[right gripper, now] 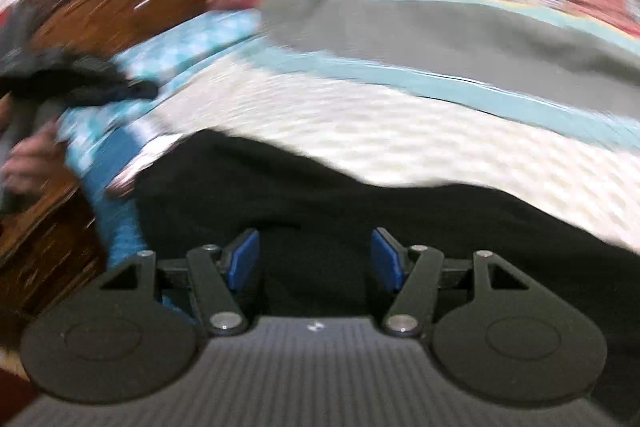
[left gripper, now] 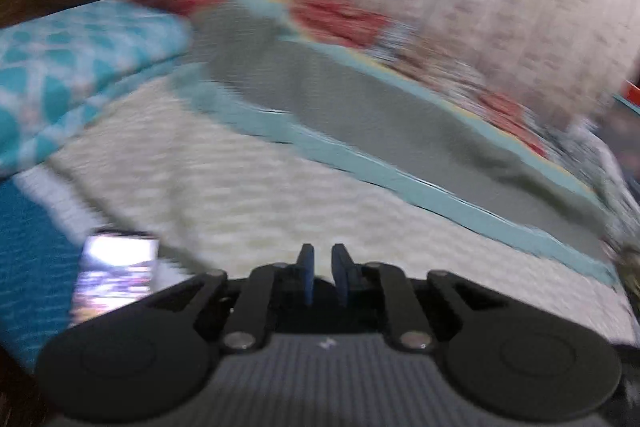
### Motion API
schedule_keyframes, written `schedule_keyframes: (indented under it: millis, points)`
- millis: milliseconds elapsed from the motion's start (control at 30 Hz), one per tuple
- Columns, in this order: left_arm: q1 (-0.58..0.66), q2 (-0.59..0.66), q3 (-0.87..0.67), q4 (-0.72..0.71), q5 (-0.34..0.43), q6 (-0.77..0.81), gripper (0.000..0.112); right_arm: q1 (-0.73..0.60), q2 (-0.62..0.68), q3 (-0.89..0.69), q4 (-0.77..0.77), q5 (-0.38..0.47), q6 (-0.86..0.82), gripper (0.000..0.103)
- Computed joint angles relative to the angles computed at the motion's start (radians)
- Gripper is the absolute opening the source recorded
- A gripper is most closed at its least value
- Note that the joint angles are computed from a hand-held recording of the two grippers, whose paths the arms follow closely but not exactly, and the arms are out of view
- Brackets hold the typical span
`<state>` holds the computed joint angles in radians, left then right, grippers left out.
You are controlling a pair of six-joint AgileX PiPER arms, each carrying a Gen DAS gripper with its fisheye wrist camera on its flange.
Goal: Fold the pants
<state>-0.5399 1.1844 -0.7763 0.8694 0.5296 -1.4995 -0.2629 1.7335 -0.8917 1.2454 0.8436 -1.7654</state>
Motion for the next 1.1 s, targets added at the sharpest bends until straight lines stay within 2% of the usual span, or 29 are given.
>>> schedule_keyframes:
  millis: [100, 200, 233, 267, 300, 333, 367, 400, 467, 500, 533, 567, 600, 700, 767, 800, 900, 933, 967, 1000, 1067, 1100]
  points:
    - [-0.096, 0.113, -0.052, 0.023, -0.050, -0.006, 0.017, -0.097, 0.045, -0.019, -0.016, -0.055, 0.121, 0.064]
    - [-0.137, 0.263, -0.112, -0.063, -0.063, 0.074, 0.019, -0.184, 0.083, -0.026, -0.066, -0.184, 0.214, 0.061]
    - [-0.143, 0.324, -0.145, -0.121, -0.023, 0.127, 0.020, -0.222, 0.091, -0.028, -0.093, -0.214, 0.242, 0.053]
    - [-0.140, 0.385, -0.184, -0.195, 0.035, 0.191, 0.019, -0.283, 0.105, -0.035, -0.091, -0.204, 0.234, 0.043]
    - [-0.123, 0.434, -0.187, -0.241, 0.053, 0.219, 0.017, -0.363, 0.126, -0.056, -0.081, -0.153, 0.229, 0.031]
    - [-0.110, 0.442, -0.167, -0.248, 0.030, 0.206, 0.015, -0.427, 0.143, -0.079, -0.088, -0.116, 0.259, 0.030]
    - [-0.103, 0.413, -0.127, -0.218, -0.013, 0.162, 0.015, -0.490, 0.154, -0.096, -0.081, -0.090, 0.280, 0.030]
    - [-0.100, 0.395, -0.119, -0.227, -0.016, 0.158, 0.015, -0.539, 0.157, -0.102, -0.063, -0.078, 0.284, 0.030]
    - [-0.114, 0.378, -0.150, -0.257, 0.039, 0.171, 0.017, -0.639, 0.148, -0.100, 0.008, -0.050, 0.246, 0.034]
    - [-0.132, 0.374, -0.171, -0.254, 0.078, 0.158, 0.019, -0.702, 0.151, -0.105, 0.071, -0.008, 0.211, 0.037]
    - [-0.142, 0.366, -0.180, -0.248, 0.102, 0.150, 0.024, -0.746, 0.158, -0.114, 0.122, 0.012, 0.198, 0.039]
    - [-0.153, 0.366, -0.202, -0.246, 0.126, 0.149, 0.028, -0.777, 0.170, -0.126, 0.177, 0.013, 0.191, 0.041]
    - [-0.171, 0.369, -0.222, -0.240, 0.146, 0.141, 0.029, -0.802, 0.190, -0.146, 0.236, -0.009, 0.193, 0.047]
    - [-0.216, 0.416, -0.311, -0.250, 0.194, 0.164, 0.030, -0.821, 0.274, -0.234, 0.328, -0.057, 0.220, 0.051]
    - [-0.249, 0.462, -0.380, -0.263, 0.229, 0.189, 0.031, -0.807, 0.340, -0.309, 0.321, -0.080, 0.285, 0.053]
    - [-0.264, 0.489, -0.418, -0.271, 0.245, 0.204, 0.032, -0.815, 0.370, -0.343, 0.300, -0.059, 0.316, 0.053]
    - [-0.300, 0.553, -0.505, -0.304, 0.282, 0.250, 0.035, -0.774, 0.414, -0.387, 0.303, -0.089, 0.317, 0.053]
    - [-0.306, 0.571, -0.534, -0.319, 0.298, 0.271, 0.035, -0.758, 0.421, -0.394, 0.308, -0.110, 0.309, 0.050]
    - [-0.310, 0.601, -0.570, -0.337, 0.314, 0.294, 0.035, -0.759, 0.427, -0.407, 0.304, -0.108, 0.310, 0.041]
    - [-0.311, 0.618, -0.589, -0.350, 0.321, 0.306, 0.035, -0.750, 0.426, -0.409, 0.300, -0.105, 0.304, 0.012]
    - [-0.307, 0.663, -0.643, -0.394, 0.337, 0.339, 0.035, -0.743, 0.427, -0.449, 0.314, -0.114, 0.281, 0.012]
    - [-0.308, 0.683, -0.667, -0.411, 0.344, 0.352, 0.035, -0.758, 0.412, -0.441, 0.356, -0.119, 0.219, 0.011]
